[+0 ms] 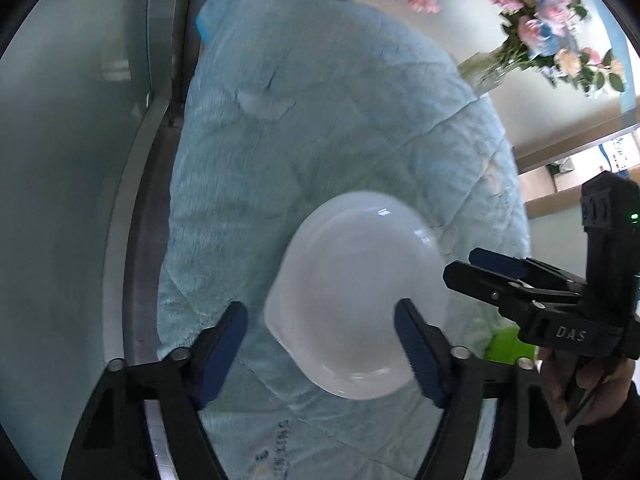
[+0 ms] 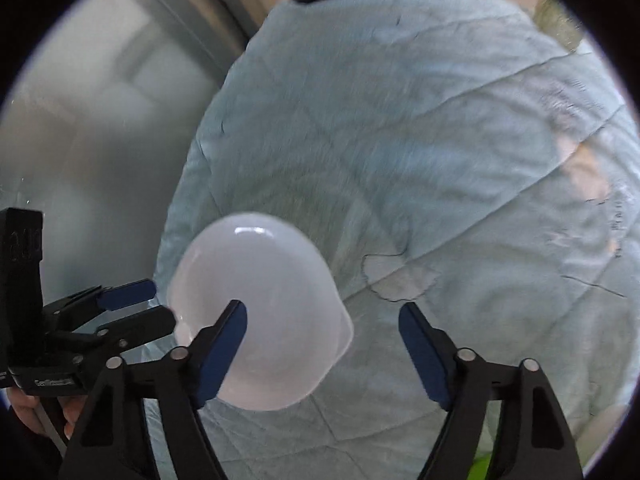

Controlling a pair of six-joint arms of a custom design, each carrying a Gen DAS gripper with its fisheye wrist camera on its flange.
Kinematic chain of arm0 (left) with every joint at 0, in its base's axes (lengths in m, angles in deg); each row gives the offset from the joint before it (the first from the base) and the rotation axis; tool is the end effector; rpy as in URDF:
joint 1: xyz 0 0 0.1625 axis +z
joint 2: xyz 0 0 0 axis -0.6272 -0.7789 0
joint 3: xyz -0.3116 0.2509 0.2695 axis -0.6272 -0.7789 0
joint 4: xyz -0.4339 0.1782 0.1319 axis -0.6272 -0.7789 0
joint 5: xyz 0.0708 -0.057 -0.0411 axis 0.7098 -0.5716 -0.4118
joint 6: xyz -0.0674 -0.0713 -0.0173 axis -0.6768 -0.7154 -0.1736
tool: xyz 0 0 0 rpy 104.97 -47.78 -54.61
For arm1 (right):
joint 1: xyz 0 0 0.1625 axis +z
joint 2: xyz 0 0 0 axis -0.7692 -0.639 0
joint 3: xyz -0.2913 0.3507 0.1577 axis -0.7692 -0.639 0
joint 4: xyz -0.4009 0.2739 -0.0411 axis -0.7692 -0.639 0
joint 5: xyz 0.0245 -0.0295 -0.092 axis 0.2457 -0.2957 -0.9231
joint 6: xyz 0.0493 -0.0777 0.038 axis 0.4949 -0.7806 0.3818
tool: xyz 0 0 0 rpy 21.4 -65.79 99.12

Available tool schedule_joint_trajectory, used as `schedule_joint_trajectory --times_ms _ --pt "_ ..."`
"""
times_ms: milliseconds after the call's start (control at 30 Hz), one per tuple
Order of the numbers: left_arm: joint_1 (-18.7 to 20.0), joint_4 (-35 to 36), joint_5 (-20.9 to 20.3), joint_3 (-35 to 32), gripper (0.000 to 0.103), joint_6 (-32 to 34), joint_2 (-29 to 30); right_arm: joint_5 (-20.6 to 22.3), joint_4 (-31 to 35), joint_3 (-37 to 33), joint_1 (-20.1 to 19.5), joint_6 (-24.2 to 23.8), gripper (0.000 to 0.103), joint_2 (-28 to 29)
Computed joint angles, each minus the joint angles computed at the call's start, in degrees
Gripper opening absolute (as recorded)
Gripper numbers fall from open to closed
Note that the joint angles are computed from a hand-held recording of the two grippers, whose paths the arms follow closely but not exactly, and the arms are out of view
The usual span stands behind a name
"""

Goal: Organize plates and bowls
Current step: 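Grip the smaller white oval plate rim with both grippers and lift, then carry the smaller white plate with both grippers over the plate stack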

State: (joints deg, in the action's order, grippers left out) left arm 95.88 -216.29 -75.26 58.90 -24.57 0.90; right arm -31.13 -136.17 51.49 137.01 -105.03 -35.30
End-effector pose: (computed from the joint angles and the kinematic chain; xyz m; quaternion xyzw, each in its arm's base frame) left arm -0.3119 -0.8055 0.0150 -0.0707 0.9723 -0.1395 0.1735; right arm 0.0448 -0.8322 0.3078 0.1887 -0.9572 0.0053 0.2195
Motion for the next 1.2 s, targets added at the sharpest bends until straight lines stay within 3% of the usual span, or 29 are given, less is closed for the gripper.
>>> schedule_joint_trajectory --times_ms 67,233,333,400,567,800,1200 --pt "0.5 -0.6 -0.5 0.2 0.061 0.6 0.5 0.0 0.3 0.1 -0.2 -0.1 0.068 0.6" --pt "0.8 -1.3 0.6 0.9 0.038 1.1 0.9 -2.0 0.3 0.1 -0.3 -0.6 0.033 2.2" --pt "0.6 -1.7 1.9 1.5 0.031 1.9 0.8 -2.3 -1.4 0.6 -0.4 -0.2 0.022 1.9" --pt "0.4 -1.3 3.5 1.7 0.013 1.8 0.9 -1.2 0.1 -0.2 -0.8 2.0 0.021 2.0" --pt "0.5 -2.3 3.5 2.6 0.012 1.0 -0.1 -2.3 -1.9 1.4 -0.3 1.1 0.020 1.3" --pt "-0.1 -2.5 4.5 3.5 0.012 0.4 -1.2 0.6 -2.0 3.6 -0.4 2.1 0.013 -1.2" --pt "-6.7 0.7 8.5 4.5 0.012 -0.8 -4.6 7.5 -0.6 6.8 -1.3 6.2 0.012 -10.2"
